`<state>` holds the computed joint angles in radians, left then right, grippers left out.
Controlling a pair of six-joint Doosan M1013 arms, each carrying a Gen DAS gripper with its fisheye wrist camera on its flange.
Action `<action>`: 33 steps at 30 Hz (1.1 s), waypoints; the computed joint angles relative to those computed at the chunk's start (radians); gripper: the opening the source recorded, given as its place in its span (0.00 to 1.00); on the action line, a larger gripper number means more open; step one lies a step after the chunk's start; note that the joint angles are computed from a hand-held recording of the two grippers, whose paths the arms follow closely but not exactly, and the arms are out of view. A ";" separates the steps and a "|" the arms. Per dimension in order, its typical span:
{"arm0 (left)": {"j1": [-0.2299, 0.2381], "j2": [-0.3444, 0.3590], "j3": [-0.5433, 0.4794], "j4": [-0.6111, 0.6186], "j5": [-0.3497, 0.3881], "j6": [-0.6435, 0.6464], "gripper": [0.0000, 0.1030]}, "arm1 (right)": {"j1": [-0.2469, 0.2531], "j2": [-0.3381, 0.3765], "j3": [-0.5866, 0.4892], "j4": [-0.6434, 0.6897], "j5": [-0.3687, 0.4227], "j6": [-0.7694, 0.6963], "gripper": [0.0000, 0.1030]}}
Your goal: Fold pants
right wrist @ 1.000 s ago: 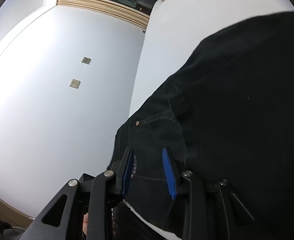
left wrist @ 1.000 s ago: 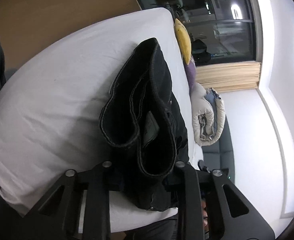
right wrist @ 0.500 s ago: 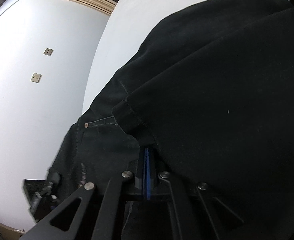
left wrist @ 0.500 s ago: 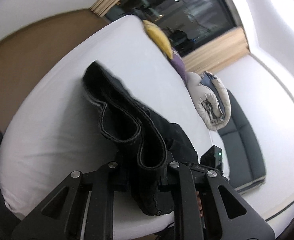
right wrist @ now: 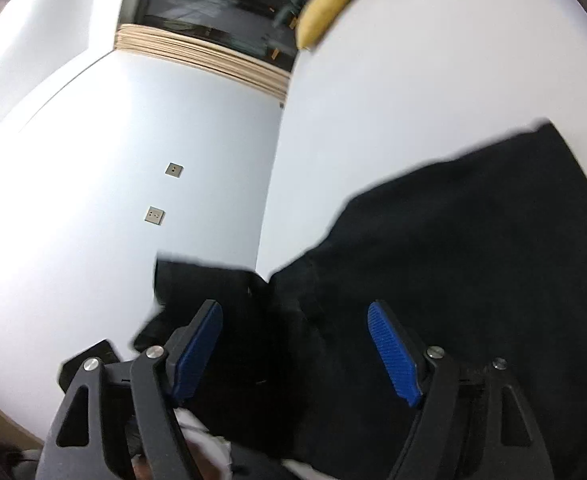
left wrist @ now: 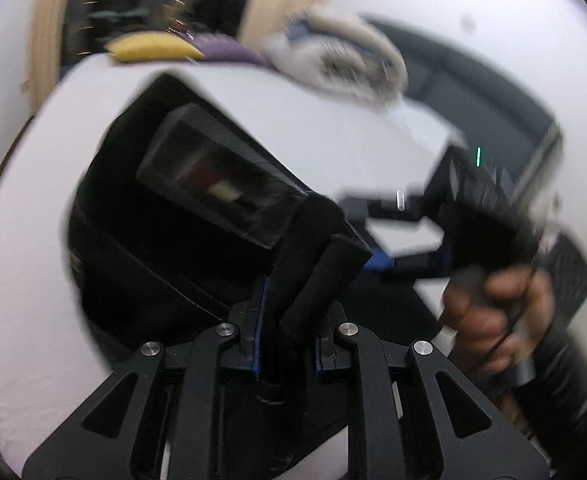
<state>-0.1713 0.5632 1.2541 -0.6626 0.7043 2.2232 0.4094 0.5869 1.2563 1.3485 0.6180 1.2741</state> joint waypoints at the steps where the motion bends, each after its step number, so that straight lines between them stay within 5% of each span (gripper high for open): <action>1: -0.020 0.012 -0.005 0.055 0.009 -0.015 0.15 | -0.008 -0.001 0.014 0.015 0.014 -0.004 0.76; 8: -0.077 0.035 -0.005 0.203 0.017 -0.011 0.15 | -0.024 0.012 0.072 0.174 0.044 -0.089 0.77; 13: -0.095 -0.011 0.070 0.214 -0.053 0.017 0.15 | -0.007 0.049 -0.042 -0.146 0.091 0.136 0.77; 15: -0.102 -0.023 0.095 0.212 -0.069 0.026 0.15 | -0.003 0.057 -0.070 -0.231 0.107 0.198 0.67; 17: -0.094 -0.054 0.154 0.183 -0.084 0.066 0.15 | -0.003 0.063 -0.087 -0.279 0.122 0.235 0.36; 20: -0.096 -0.063 0.161 0.164 -0.074 0.089 0.15 | -0.001 0.049 -0.068 -0.352 0.096 0.265 0.16; 33: -0.169 -0.020 0.072 0.137 -0.019 0.167 0.16 | -0.047 -0.012 -0.038 -0.549 0.067 0.308 0.13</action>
<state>-0.3400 0.5428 1.3261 -0.5255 0.6857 2.3900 0.3628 0.5753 1.2185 0.7993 0.6849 1.5825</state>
